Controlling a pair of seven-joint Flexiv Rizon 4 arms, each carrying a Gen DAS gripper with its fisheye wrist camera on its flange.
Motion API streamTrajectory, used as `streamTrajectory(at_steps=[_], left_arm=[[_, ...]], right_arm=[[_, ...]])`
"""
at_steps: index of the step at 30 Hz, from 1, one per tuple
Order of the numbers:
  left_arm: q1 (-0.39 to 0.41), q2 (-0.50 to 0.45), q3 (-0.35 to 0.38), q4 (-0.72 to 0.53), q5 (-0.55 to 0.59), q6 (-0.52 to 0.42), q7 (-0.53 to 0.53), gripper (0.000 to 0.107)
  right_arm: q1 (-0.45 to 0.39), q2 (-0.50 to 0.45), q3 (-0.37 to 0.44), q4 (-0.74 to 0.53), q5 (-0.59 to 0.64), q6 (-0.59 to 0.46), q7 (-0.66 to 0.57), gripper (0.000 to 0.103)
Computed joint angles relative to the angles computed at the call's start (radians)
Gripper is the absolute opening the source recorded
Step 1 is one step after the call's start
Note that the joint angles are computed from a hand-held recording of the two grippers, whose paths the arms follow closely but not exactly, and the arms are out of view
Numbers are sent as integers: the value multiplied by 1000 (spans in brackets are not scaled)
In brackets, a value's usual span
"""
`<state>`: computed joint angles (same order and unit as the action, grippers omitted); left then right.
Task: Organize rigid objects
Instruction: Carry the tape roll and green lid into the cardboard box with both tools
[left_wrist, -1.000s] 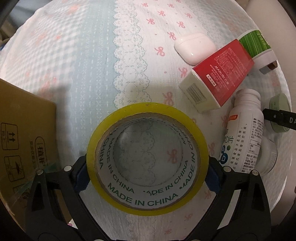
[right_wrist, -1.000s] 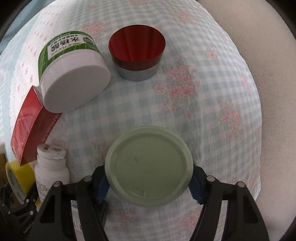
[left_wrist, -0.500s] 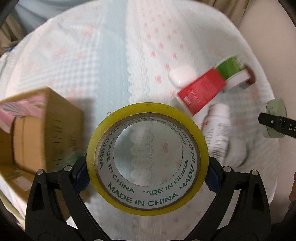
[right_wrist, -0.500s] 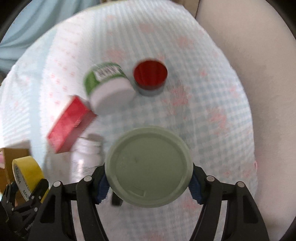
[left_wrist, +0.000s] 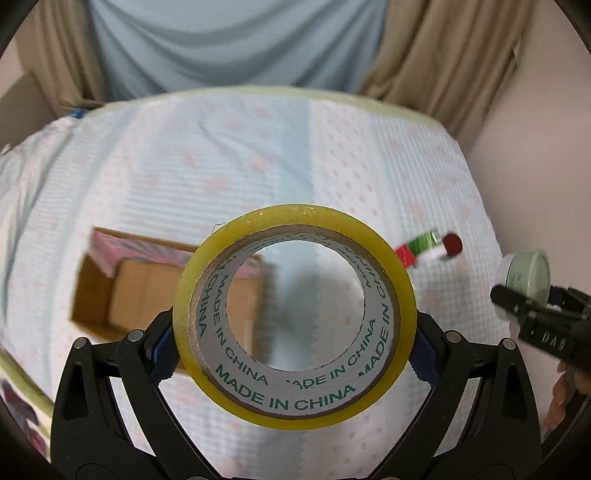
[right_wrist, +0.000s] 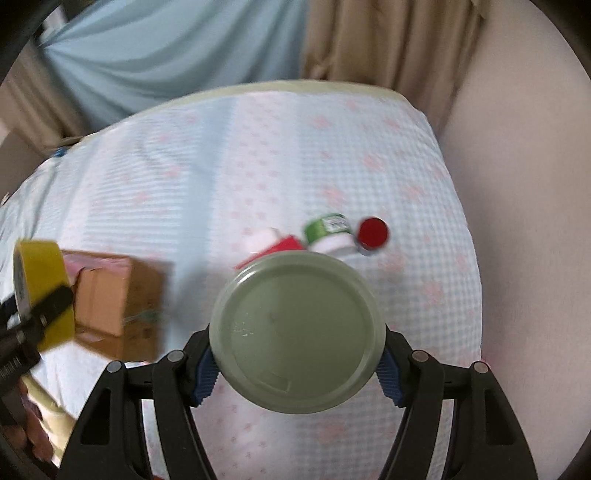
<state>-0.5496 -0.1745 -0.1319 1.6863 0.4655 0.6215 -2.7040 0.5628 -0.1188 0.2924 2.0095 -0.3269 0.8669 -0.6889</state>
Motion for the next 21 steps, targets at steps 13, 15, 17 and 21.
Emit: streamTrajectory(at_steps=[13, 15, 17, 21], left_arm=[[136, 380, 39, 339, -73, 19, 156, 96], [158, 426, 69, 404, -110, 49, 225, 96], [181, 460, 98, 462, -142, 81, 288, 96], [230, 495, 183, 574, -221, 164, 451, 96]], right_arm=[[188, -103, 30, -206, -141, -36, 166, 66], [226, -142, 28, -258, -152, -55, 201, 66], [266, -196, 24, -323, -155, -80, 215, 66], [346, -317, 8, -466, -144, -132, 221, 66]])
